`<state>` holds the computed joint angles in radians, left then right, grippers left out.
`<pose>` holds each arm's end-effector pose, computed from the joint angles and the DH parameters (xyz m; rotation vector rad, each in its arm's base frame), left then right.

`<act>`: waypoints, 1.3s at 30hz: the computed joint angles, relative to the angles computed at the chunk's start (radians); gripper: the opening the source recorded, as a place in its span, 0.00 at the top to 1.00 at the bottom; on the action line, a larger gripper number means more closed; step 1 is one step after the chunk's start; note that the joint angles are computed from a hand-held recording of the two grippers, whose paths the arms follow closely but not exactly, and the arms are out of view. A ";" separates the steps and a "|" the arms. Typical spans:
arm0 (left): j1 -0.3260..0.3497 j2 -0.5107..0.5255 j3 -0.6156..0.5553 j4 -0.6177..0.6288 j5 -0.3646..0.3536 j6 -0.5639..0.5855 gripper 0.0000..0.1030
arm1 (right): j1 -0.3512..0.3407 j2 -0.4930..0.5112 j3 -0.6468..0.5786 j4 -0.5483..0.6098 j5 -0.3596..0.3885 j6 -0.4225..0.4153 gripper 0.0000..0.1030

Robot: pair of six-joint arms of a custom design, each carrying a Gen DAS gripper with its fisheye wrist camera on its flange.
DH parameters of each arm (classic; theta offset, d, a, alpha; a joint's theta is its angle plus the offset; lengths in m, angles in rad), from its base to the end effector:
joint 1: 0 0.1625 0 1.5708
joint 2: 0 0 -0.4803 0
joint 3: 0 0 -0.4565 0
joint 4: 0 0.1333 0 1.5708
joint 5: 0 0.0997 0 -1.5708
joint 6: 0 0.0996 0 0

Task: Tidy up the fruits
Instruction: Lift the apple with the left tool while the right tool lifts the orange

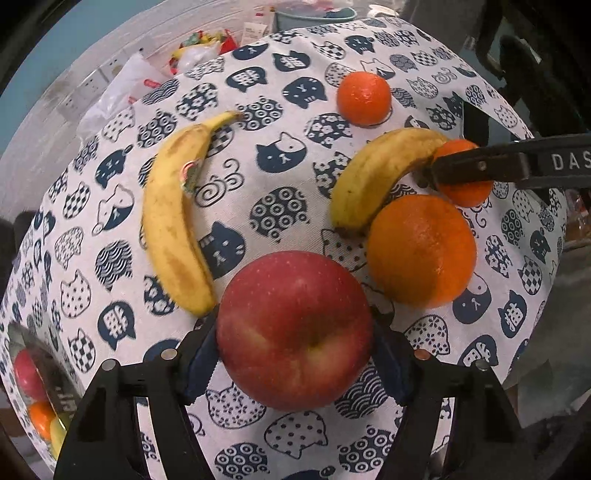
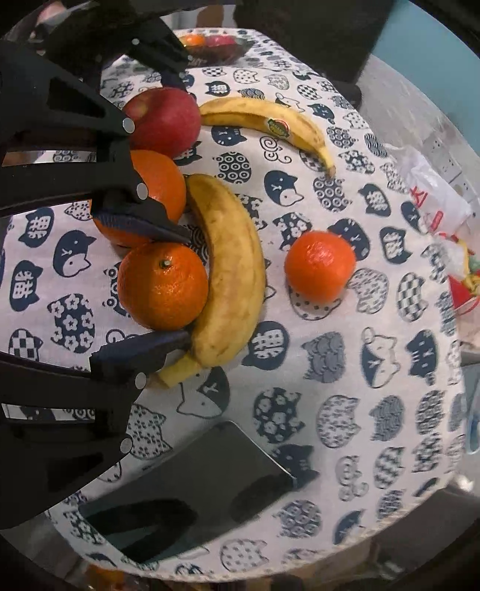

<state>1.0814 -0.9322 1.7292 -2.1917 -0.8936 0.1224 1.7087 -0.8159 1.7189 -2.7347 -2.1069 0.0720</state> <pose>-0.1516 -0.7009 0.1277 0.8088 2.3086 0.0551 0.1820 -0.7119 0.0969 -0.0080 -2.6075 0.4150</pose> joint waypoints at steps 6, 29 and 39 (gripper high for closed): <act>-0.005 -0.060 0.028 -0.006 -0.017 -0.029 0.27 | 0.042 0.008 0.002 -0.061 -0.072 -0.086 0.55; 0.007 -0.190 0.043 -0.028 -0.009 -0.125 0.27 | 0.158 0.055 -0.035 -0.175 -0.034 -0.258 0.55; 0.032 -0.252 0.054 -0.052 0.018 -0.147 0.27 | 0.200 0.108 -0.101 -0.142 0.000 -0.279 0.55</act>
